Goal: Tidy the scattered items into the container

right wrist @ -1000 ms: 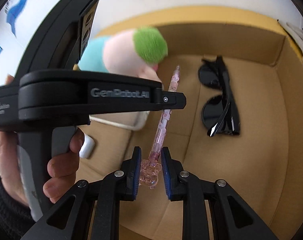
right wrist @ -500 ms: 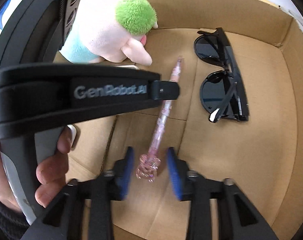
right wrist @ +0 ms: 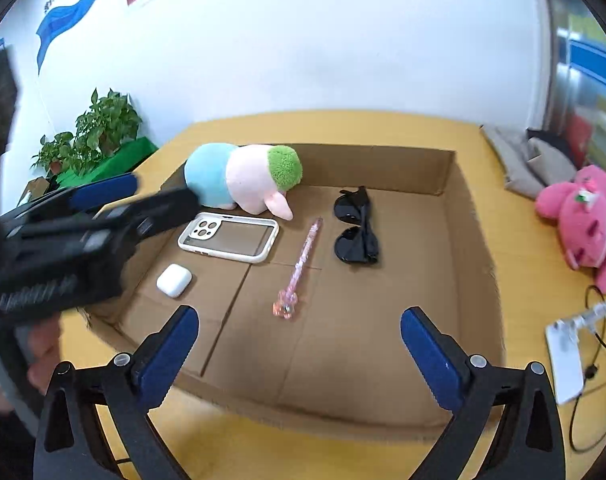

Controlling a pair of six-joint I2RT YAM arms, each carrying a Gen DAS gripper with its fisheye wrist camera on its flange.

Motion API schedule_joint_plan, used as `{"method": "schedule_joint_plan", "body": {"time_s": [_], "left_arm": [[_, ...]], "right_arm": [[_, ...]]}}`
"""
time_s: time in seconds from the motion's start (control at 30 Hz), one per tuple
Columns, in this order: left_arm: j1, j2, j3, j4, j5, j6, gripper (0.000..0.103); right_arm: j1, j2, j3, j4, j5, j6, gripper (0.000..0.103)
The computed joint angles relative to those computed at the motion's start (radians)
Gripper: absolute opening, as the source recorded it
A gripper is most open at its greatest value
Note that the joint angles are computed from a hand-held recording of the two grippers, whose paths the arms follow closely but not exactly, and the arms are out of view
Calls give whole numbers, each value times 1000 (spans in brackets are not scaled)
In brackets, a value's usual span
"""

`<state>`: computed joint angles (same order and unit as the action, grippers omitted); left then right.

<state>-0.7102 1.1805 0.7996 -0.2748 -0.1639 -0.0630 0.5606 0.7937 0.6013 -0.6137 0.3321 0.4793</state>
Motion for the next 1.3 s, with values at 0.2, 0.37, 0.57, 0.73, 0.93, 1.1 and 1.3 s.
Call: {"method": "schedule_joint_plan", "body": {"time_s": [0.2, 0.37, 0.57, 0.73, 0.93, 1.1, 1.3], "left_arm": [[-26, -67, -189, 76, -125, -25, 83], [35, -35, -273, 193, -115, -40, 83], [77, 13, -358, 326, -68, -93, 83], [82, -5, -432, 451, -55, -83, 84], [90, -4, -505, 604, -49, -69, 89], [94, 3, -500, 601, -43, -71, 92], [100, 10, -497, 601, -38, -71, 94]], "right_arm": [[46, 38, -140, 117, 105, 107, 103], [116, 91, -227, 242, 229, 126, 103], [121, 13, -306, 340, 237, 65, 103], [174, -9, -389, 477, 322, 31, 103], [181, -21, -403, 501, 334, 15, 103], [180, -23, -405, 501, 334, 15, 103], [176, -20, -405, 504, 331, 11, 103]]}}
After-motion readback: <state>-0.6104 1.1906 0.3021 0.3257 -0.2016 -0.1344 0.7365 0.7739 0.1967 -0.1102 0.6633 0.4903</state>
